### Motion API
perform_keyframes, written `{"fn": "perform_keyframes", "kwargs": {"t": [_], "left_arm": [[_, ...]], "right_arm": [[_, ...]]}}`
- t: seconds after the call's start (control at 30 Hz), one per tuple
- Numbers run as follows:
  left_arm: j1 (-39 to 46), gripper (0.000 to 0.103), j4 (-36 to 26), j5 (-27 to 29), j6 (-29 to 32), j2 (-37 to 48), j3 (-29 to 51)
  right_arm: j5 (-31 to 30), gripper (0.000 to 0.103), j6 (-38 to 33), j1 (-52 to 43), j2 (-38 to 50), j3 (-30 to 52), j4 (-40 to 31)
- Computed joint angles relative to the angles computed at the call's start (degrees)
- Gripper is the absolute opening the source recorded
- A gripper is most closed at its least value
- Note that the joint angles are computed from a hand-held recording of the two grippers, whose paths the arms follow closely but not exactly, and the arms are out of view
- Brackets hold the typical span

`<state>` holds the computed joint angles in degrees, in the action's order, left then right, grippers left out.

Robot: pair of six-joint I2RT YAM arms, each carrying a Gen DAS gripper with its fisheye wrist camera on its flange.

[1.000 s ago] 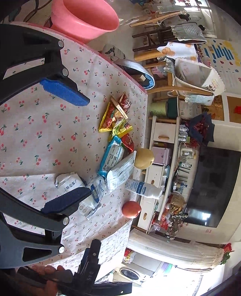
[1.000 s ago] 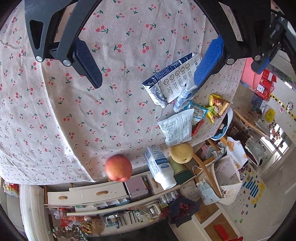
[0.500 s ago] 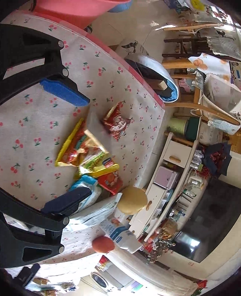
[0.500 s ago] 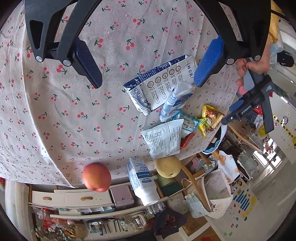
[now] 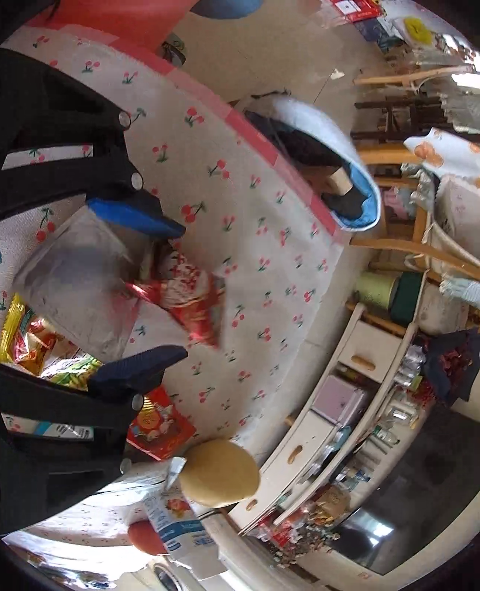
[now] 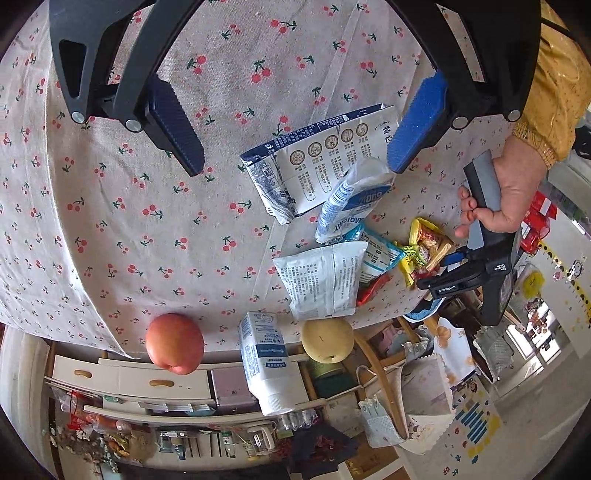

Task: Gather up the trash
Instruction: 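Reach left tool to the foil tray while right tool reaches the white printed milk bag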

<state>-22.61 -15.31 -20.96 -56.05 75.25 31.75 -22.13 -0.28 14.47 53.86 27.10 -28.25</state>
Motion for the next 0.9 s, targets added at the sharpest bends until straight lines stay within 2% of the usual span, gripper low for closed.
{"fn": "perform_keyframes", "kwargs": {"t": [0.03, 0.1, 0.23, 0.43, 0.5, 0.57, 0.6, 0.73, 0.83, 0.9], "left_arm": [[-1.20, 0.053, 1.26, 1.12, 0.49, 0.73, -0.55], [-5.43, 0.053, 0.08, -2.14, 0.82, 2.43, 0.37], [-14.16, 0.053, -0.99, -2.84, -0.33, 2.67, 0.89], [-30.10, 0.053, -4.72, -5.50, -6.04, 4.16, 3.12], [-33.22, 0.053, -4.45, -5.47, -7.97, 3.25, 2.57], [-36.62, 0.053, -5.66, -7.80, -10.86, 1.20, 2.01], [-38.36, 0.055, -6.87, -9.42, -11.79, 0.23, 1.98], [-46.08, 0.081, -12.85, -14.71, -14.37, -3.30, 2.19], [-47.62, 0.082, -14.98, -15.17, -14.49, -1.99, 2.63], [-45.21, 0.082, -11.94, -12.89, -12.88, -1.65, 0.71]], "right_arm": [[0.03, 0.098, -0.14, -0.22, 0.49, 0.09, 0.01], [0.50, 0.098, -0.09, -0.40, 0.83, 0.20, 0.00], [0.78, 0.098, -0.29, -0.74, -0.30, 0.33, -0.88], [0.06, 0.098, -1.40, -2.86, -0.21, 0.40, -2.00], [-1.01, 0.098, -2.19, -3.83, 0.08, 0.21, -2.61], [-2.92, 0.098, -2.91, -4.88, 1.31, 0.14, -3.01], [-3.37, 0.098, -3.12, -5.14, 1.90, 0.11, -3.14], [-4.08, 0.098, -3.51, -5.82, 4.58, 0.18, -2.92], [-5.09, 0.098, -3.29, -5.47, 5.74, 0.22, -2.63], [-6.74, 0.098, -3.31, -5.31, 6.79, 0.16, -2.73]]}}
